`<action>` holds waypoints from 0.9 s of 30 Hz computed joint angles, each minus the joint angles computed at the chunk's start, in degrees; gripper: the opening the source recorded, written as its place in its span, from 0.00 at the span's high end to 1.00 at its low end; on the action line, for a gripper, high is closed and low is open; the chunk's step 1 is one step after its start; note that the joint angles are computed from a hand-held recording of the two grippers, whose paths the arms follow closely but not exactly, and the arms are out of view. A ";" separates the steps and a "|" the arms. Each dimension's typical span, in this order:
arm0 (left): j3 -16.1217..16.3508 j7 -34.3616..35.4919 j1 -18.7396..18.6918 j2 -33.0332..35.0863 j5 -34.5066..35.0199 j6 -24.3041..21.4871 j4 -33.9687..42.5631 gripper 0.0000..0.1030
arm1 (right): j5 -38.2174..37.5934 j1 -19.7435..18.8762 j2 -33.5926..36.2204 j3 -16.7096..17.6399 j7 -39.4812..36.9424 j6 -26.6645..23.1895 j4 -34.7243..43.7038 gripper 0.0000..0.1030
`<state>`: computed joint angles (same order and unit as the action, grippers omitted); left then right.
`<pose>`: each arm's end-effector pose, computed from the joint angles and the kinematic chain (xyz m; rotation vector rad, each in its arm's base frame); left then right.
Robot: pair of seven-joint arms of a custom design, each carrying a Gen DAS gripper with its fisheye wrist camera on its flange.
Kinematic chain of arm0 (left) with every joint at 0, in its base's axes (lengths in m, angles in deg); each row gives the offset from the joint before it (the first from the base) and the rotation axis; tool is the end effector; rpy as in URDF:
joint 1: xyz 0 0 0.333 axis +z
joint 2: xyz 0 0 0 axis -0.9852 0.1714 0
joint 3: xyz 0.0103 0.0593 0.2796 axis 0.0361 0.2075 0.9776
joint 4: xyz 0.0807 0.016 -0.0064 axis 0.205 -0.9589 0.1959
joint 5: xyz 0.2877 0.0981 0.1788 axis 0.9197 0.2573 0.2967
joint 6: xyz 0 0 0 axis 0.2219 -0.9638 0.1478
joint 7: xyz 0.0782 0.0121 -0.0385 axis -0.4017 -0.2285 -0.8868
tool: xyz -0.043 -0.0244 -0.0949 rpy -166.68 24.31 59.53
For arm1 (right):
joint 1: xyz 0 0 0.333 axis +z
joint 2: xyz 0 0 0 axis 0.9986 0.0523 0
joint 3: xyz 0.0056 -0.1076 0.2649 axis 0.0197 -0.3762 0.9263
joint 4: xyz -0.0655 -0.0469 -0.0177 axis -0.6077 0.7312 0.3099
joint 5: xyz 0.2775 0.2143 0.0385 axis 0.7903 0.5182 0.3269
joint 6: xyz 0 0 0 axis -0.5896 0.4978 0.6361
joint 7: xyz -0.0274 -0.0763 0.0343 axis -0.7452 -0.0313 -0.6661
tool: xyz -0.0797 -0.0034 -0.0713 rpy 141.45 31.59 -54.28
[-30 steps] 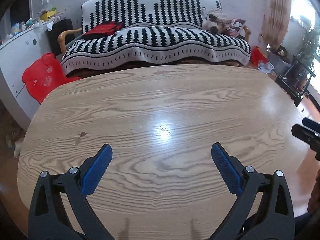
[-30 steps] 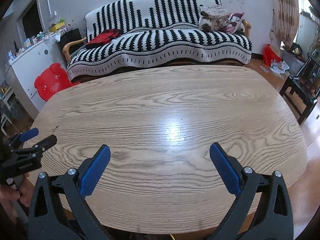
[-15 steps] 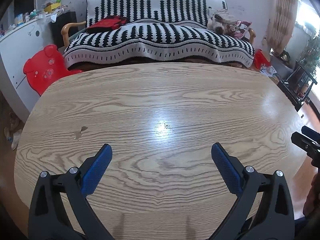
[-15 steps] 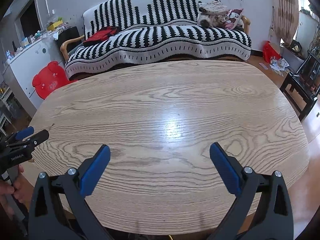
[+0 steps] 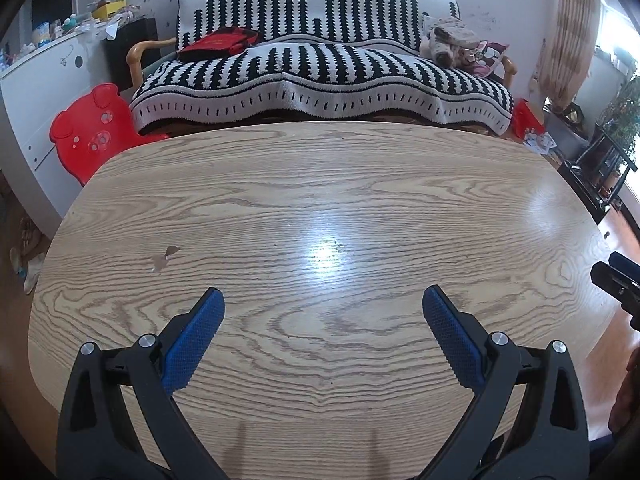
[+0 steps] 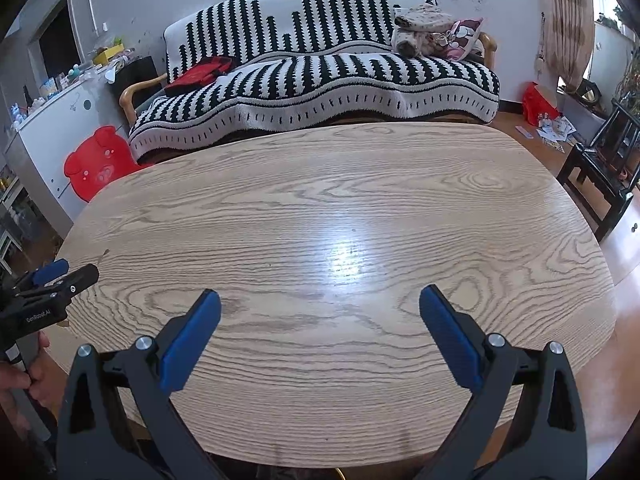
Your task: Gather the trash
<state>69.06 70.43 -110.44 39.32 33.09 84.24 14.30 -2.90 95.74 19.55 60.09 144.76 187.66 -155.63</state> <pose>0.6604 -0.3647 0.3830 -2.0410 1.4966 -0.5973 0.7190 0.1423 0.3954 -1.9748 1.4464 -0.3842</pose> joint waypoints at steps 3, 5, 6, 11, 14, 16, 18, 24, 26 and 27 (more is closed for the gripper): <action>0.03 0.13 -0.12 0.32 -0.06 -0.31 0.56 0.06 | -0.04 0.06 0.00 -0.05 0.06 -0.22 0.07 0.07; -0.05 0.27 -0.05 0.34 -0.20 -0.30 0.59 0.06 | -0.04 0.10 -0.04 -0.04 0.05 -0.32 0.05 0.07; -0.01 0.31 -0.12 0.48 -0.22 -0.48 0.87 0.06 | -0.03 0.08 -0.06 -0.01 -0.02 -0.34 0.02 0.07; 0.05 0.19 -0.13 0.40 -0.28 -0.39 0.74 0.06 | -0.09 0.16 -0.06 -0.11 0.00 -0.44 0.11 0.07; 0.05 0.26 -0.14 0.44 -0.29 -0.53 0.84 0.06 | -0.01 0.10 -0.10 -0.03 -0.08 -0.41 0.02 0.07; -0.02 0.34 -0.08 0.38 -0.36 -0.42 0.72 0.06 | -0.05 0.12 -0.07 -0.07 -0.07 -0.46 0.06 0.07; 0.04 0.24 -0.13 0.35 -0.30 -0.44 0.68 0.06 | -0.04 0.09 0.01 -0.03 -0.14 -0.62 0.19 0.07; 0.03 0.21 -0.11 0.32 -0.32 -0.42 0.60 0.06 | 0.00 0.11 0.04 -0.01 -0.21 -0.64 0.19 0.07; 0.07 0.18 -0.14 0.29 -0.25 -0.45 0.55 0.06 | -0.02 0.14 0.13 -0.02 -0.23 -0.67 0.33 0.07; 0.05 0.20 -0.10 0.26 -0.24 -0.39 0.48 0.06 | 0.01 0.14 0.07 0.02 -0.29 -0.60 0.23 0.07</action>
